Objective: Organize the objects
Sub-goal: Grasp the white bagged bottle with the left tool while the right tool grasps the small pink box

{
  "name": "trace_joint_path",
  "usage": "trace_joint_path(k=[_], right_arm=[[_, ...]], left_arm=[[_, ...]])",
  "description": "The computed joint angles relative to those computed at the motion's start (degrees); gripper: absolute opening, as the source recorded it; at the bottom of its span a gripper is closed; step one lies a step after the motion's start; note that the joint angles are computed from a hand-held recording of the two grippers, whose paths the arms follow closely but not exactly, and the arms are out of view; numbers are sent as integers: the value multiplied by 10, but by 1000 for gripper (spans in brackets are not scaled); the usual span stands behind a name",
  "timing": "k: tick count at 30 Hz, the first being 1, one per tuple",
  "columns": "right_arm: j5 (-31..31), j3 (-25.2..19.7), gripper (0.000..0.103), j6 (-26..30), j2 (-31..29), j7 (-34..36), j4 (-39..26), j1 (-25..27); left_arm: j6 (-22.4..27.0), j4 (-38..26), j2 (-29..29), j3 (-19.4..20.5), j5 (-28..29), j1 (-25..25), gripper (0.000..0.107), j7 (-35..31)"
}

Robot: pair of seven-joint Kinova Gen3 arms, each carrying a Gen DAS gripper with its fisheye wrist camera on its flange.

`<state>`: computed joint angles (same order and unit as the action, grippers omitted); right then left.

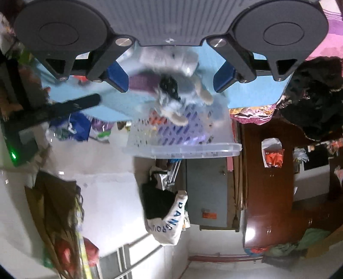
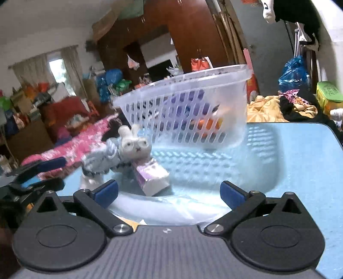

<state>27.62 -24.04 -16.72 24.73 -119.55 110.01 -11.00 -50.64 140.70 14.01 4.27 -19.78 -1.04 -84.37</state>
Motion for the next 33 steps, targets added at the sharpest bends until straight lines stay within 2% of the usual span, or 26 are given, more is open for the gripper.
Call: trace_joint_path(k=[2,5,9,13,16,18,23,25,26,28,29,30,33], right_arm=[[-20,22,103,28,4,17,-25,-34],[-78,64,103,53,11,54,-43,-89],[-111,92,102,105,17,97,-79,-132],[-126,56,97,180,30,131,-129,-113],[-138,61,96,209,36,159,-152,-121],[-147,43,95,230,44,184,-171,-107],[-181,13,80,290,68,240,-223,-84],[-197,-6,68,294,74,265,-226,-67],[-209,-30,66,297,78,287,-226,-47],[-228,-53,55,298,83,321,-224,-28],[-228,-49,55,289,80,324,-218,-31],[-233,-36,54,279,76,328,-212,-40],[-250,-11,53,243,61,339,-185,-55]], left_arm=[[-10,4,9,-5,6,3,89,-4],[-11,2,26,1,-31,-22,89,28],[-10,-8,51,6,-35,-22,89,30],[7,-21,60,11,-52,-27,89,38],[7,-25,64,14,-61,-33,89,42],[8,-27,66,17,-71,-38,89,51],[2,-31,70,18,-84,-45,89,62],[1,-33,71,17,-81,-46,89,63],[-2,-33,72,16,-82,-48,89,65],[-5,-37,75,19,-107,-61,88,81],[-4,-41,76,21,-123,-68,87,89],[-3,-43,77,21,-132,-71,81,92],[-16,-38,80,16,-124,-65,79,76]])
